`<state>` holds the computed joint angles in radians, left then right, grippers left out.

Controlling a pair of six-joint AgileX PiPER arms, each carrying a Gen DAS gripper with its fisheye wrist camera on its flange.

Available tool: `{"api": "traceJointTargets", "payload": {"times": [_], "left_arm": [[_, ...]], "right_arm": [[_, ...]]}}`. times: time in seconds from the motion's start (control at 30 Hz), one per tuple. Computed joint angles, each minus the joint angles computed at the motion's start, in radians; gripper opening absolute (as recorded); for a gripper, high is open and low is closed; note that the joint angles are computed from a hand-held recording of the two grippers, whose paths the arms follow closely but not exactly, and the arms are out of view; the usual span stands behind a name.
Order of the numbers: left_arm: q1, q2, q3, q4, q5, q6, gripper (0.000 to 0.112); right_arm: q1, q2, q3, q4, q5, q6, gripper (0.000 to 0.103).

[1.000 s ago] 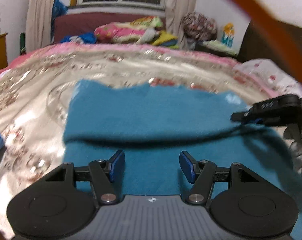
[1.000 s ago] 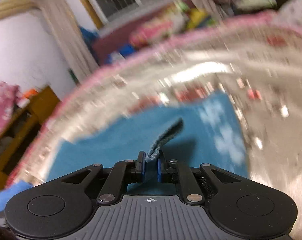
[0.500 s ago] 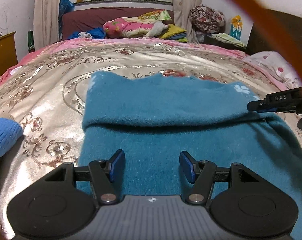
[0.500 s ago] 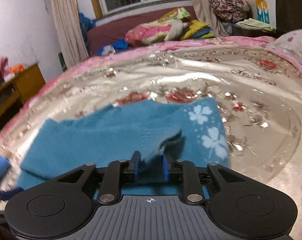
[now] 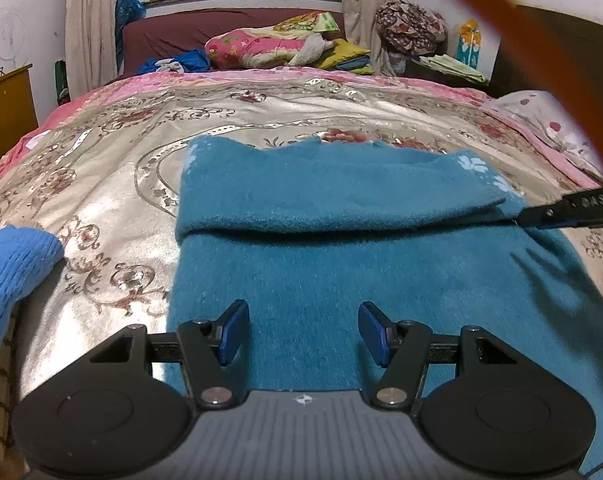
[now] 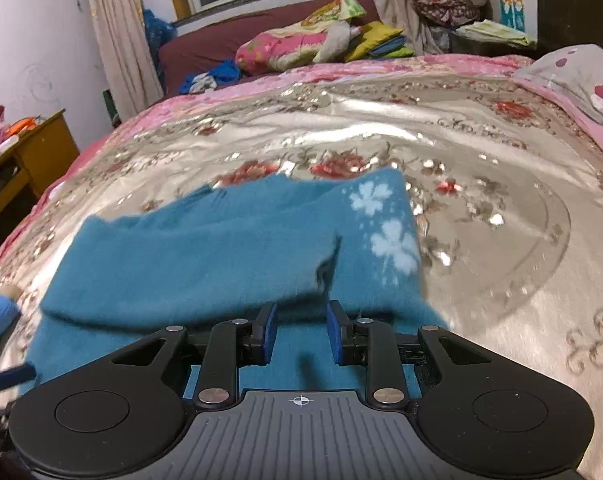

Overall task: Fold small clothes
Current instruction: 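Move both grippers down to the sweater hem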

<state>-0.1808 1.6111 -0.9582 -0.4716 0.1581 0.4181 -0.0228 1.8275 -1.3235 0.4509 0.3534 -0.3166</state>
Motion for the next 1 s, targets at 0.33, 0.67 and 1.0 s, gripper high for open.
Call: {"api": "traceJointTargets", "payload": {"times": [0.33, 0.67, 1.0], "left_arm": [[-0.008, -0.076, 0.093, 0.141, 0.015, -0.119, 0.065], [0.052, -0.187, 0.237, 0.029, 0.035, 0.002, 0.065], [0.077, -0.314, 0.331, 0.085, 0.09, -0.021, 0.065]], "right_arm": [[-0.053, -0.215, 0.283, 0.168, 0.035, -0.202, 0.031], [-0.154, -0.371, 0.477, 0.157, 0.075, -0.243, 0.032], [-0.295, -0.495, 0.582, 0.159, 0.169, -0.35, 0.032]]}}
